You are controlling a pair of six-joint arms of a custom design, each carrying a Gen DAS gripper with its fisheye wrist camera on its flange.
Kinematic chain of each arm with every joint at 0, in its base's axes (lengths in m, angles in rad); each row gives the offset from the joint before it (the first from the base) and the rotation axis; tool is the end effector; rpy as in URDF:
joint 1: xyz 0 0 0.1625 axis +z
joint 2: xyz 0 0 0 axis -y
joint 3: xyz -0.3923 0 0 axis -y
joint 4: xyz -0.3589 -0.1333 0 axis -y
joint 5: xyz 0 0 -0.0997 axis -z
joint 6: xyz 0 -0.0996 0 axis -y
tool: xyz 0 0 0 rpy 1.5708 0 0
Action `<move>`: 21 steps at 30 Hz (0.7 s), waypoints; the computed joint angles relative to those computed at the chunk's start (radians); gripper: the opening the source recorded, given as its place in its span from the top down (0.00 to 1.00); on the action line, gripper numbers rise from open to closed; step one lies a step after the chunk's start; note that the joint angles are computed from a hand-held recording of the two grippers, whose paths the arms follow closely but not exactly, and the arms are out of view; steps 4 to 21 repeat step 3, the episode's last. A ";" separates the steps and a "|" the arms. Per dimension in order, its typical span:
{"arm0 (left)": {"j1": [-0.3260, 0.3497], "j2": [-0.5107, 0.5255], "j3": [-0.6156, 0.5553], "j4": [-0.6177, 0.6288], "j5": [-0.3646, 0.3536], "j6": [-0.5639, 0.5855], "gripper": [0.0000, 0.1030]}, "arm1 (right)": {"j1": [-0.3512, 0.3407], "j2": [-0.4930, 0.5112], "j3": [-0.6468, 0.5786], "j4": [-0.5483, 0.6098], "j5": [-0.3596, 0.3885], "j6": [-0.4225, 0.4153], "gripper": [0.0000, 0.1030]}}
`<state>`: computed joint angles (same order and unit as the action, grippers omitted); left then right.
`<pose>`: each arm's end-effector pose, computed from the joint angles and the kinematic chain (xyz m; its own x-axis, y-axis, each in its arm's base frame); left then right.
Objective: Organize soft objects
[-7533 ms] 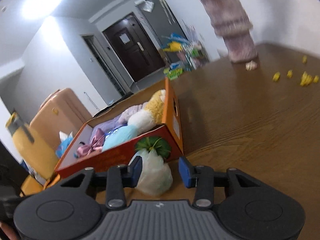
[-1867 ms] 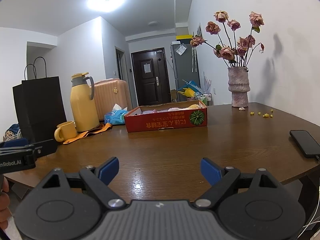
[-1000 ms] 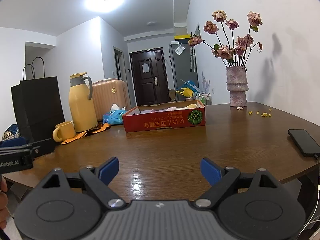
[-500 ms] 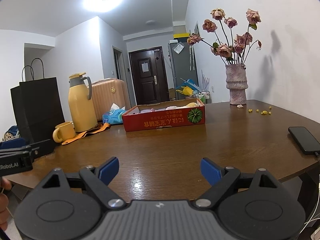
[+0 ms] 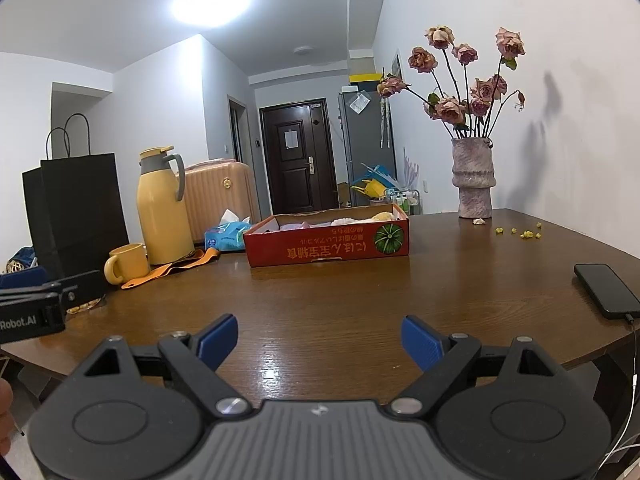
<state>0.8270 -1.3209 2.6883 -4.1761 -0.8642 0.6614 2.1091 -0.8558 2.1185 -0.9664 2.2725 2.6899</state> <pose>-0.0396 -0.3354 0.2606 -0.6336 0.1978 -0.7479 0.7736 0.1508 -0.6155 0.2693 -0.3164 -0.0008 -0.8094 0.0152 0.5870 -0.5591 0.2860 -0.7782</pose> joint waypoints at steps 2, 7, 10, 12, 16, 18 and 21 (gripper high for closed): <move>-0.001 -0.002 0.001 0.001 0.000 0.001 0.00 | 0.000 0.000 0.000 0.000 0.000 0.000 0.14; -0.001 -0.001 0.001 -0.001 0.000 0.001 0.00 | 0.000 0.000 0.000 0.000 0.000 0.000 0.14; -0.001 -0.001 0.001 -0.001 0.000 0.001 0.00 | 0.000 0.000 0.000 0.000 0.000 0.000 0.14; -0.001 -0.001 0.001 -0.001 0.000 0.001 0.00 | 0.000 0.000 0.000 0.000 0.000 0.000 0.14; -0.001 -0.001 0.001 -0.001 0.000 0.001 0.00 | 0.000 0.000 0.000 0.000 0.000 0.000 0.14; -0.001 -0.001 0.001 -0.001 0.000 0.001 0.00 | 0.000 0.000 0.000 0.000 0.000 0.000 0.14; -0.001 -0.001 0.001 -0.001 0.000 0.001 0.00 | 0.000 0.000 0.000 0.000 0.000 0.000 0.14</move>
